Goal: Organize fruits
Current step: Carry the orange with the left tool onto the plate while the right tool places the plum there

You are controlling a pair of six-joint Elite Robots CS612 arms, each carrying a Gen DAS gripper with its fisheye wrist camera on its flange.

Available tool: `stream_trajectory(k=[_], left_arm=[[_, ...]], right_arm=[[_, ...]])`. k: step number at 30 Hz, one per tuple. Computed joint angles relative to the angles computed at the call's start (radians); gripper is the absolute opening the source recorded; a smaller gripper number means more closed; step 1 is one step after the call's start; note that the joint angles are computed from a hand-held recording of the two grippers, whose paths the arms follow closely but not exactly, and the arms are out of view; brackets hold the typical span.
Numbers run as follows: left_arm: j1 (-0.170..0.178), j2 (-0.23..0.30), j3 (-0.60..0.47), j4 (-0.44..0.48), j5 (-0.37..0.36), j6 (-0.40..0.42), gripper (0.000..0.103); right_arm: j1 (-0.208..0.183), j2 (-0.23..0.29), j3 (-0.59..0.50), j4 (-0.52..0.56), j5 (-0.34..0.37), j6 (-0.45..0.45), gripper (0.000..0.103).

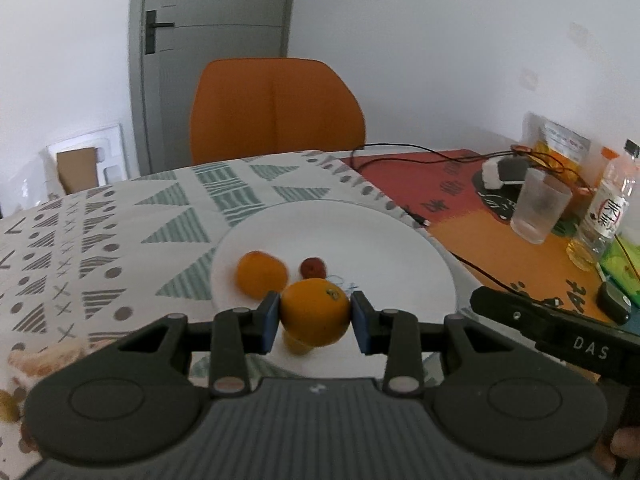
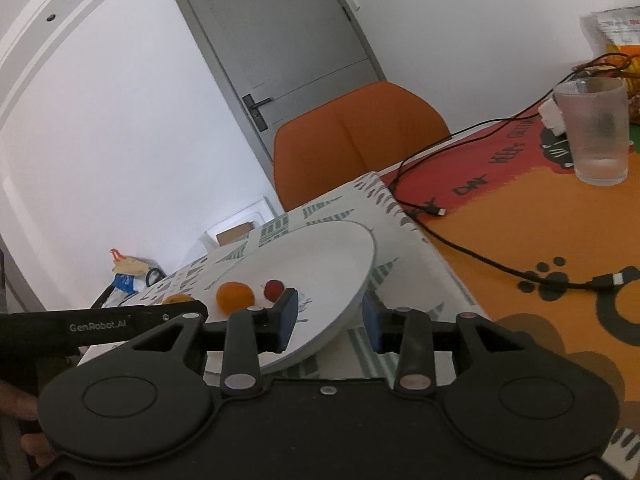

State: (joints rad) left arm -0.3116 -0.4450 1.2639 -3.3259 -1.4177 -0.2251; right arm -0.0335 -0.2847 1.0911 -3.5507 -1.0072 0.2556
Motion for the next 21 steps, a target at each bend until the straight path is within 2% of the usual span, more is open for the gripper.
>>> stream_trajectory(k=[7,9,14,19,21], left_arm=[[-0.006,0.007,-0.026,0.001,0.006,0.038,0.043],[-0.005,0.004,-0.022,0.009,0.011,0.036,0.05],[0.0,-0.01,0.013,-0.015,0.041,0.026,0.062],[0.01,-0.032,0.06,-0.052,0.067,0.016,0.064],[0.013,-0.041,0.081,-0.072,0.082,0.009,0.067]], right_arm=[[-0.002,0.0,0.001,0.003,-0.003,0.004,0.037],[0.001,-0.001,-0.001,0.009,-0.003,-0.003,0.037],[0.01,-0.005,0.001,0.014,-0.002,-0.024,0.039],[0.022,-0.013,0.009,0.014,-0.009,-0.053,0.045],[0.028,-0.016,0.012,0.011,-0.016,-0.062,0.047]])
